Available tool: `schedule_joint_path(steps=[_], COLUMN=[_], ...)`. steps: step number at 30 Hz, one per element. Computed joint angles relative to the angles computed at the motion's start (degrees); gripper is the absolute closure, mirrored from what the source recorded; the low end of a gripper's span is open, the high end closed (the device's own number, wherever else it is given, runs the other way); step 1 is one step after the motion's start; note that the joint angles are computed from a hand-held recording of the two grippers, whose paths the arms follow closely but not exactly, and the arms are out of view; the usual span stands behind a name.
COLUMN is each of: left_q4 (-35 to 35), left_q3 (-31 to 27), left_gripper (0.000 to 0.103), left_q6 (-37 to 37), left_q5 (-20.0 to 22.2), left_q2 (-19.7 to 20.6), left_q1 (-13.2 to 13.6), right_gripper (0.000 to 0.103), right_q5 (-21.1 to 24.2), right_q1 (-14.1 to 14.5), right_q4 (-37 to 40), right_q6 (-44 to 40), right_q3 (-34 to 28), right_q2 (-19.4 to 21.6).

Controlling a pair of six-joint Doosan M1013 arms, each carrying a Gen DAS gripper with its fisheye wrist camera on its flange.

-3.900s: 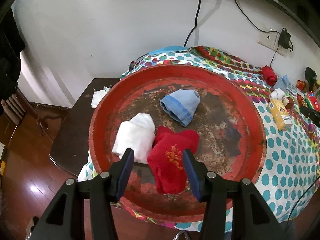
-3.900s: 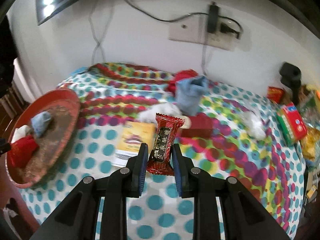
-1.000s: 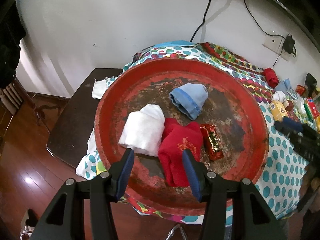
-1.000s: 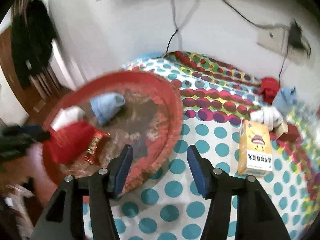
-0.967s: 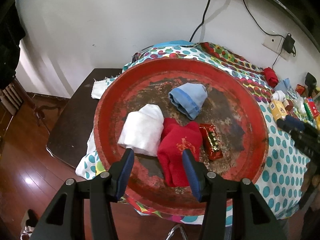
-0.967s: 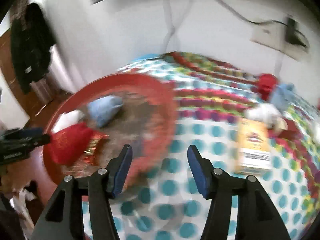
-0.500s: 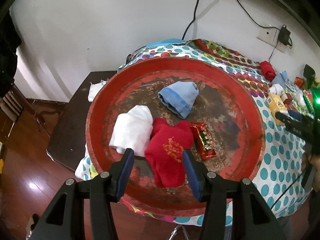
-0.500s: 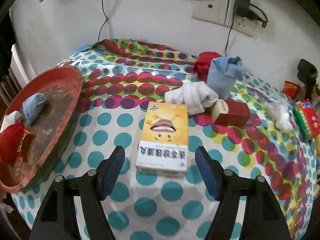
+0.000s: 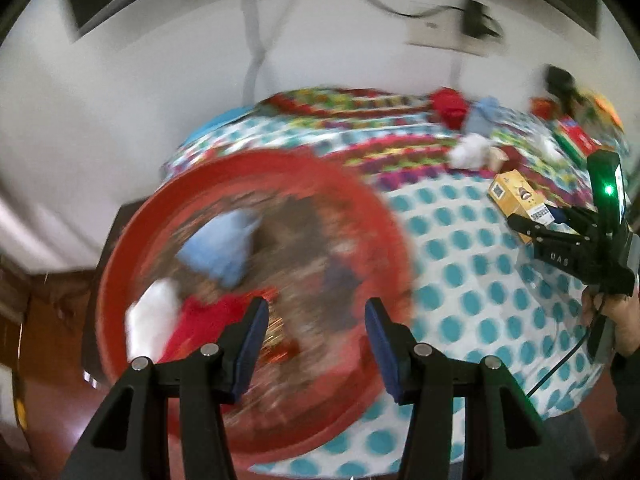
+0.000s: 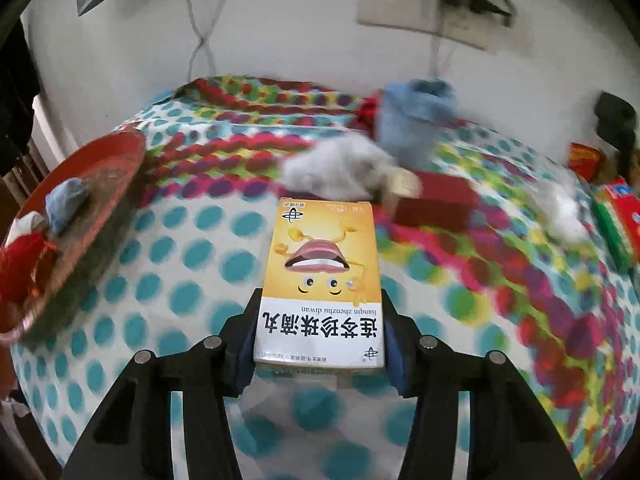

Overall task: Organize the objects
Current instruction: 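Grasp the yellow medicine box with the right gripper while the left gripper grasps the white sock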

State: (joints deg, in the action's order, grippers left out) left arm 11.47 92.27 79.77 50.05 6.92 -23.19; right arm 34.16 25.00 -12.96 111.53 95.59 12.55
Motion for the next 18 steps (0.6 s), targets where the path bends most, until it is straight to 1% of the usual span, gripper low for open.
schedule_joint_path(steps=[2, 3, 5, 7, 8, 10, 12, 14, 18], left_q4=[-3.23, -5.29, -10.18, -12.68, -12.82, -12.87, -12.35, -11.42, -9.21], left_q3=[-1.89, -3.02, -6.24, -9.38, -10.64, -14.14, -17.22, -20.22, -25.27], left_gripper=[0.052, 0.052, 0.051, 0.051, 0.051, 0.052, 0.051, 0.051, 0.051], left_q6=[4.56, 6.8, 12.45, 15.95, 16.62, 18.45, 19.09, 19.33, 18.67], left_q5=[-1.0, -0.86, 0.31, 2.05, 2.77, 4.2, 5.81, 7.71, 10.53], left_q2=[1.68, 2.67, 5.53, 8.22, 9.32, 12.27, 14.81, 17.24, 21.15], left_q1=[-1.15, -1.52, -2.49, -3.47, -3.99, -5.24, -6.15, -6.76, -7.28], right_gripper=[0.054, 0.054, 0.054, 0.054, 0.054, 0.054, 0.053, 0.049, 0.046], right_q5=[0.53, 0.81, 1.0, 0.56, -0.23, -0.65, 0.2, 1.4, 1.12], right_q1=[-1.28, -2.02, -3.65, -5.28, -5.92, -6.3, -5.81, -5.09, -5.24], right_q4=[-1.78, -2.4, -4.02, -2.23, -1.22, -0.02, -1.8, -3.81, -2.85], right_q6=[1.82, 2.86, 5.57, 5.74, 5.88, 5.37, 6.28, 6.89, 5.21], right_q3=[1.09, 1.42, 2.05, 2.52, 2.88, 3.04, 2.69, 2.19, 2.34], right_q2=[-0.9, -1.21, -1.75, -2.05, -2.33, -2.46, -2.21, -1.83, -1.87])
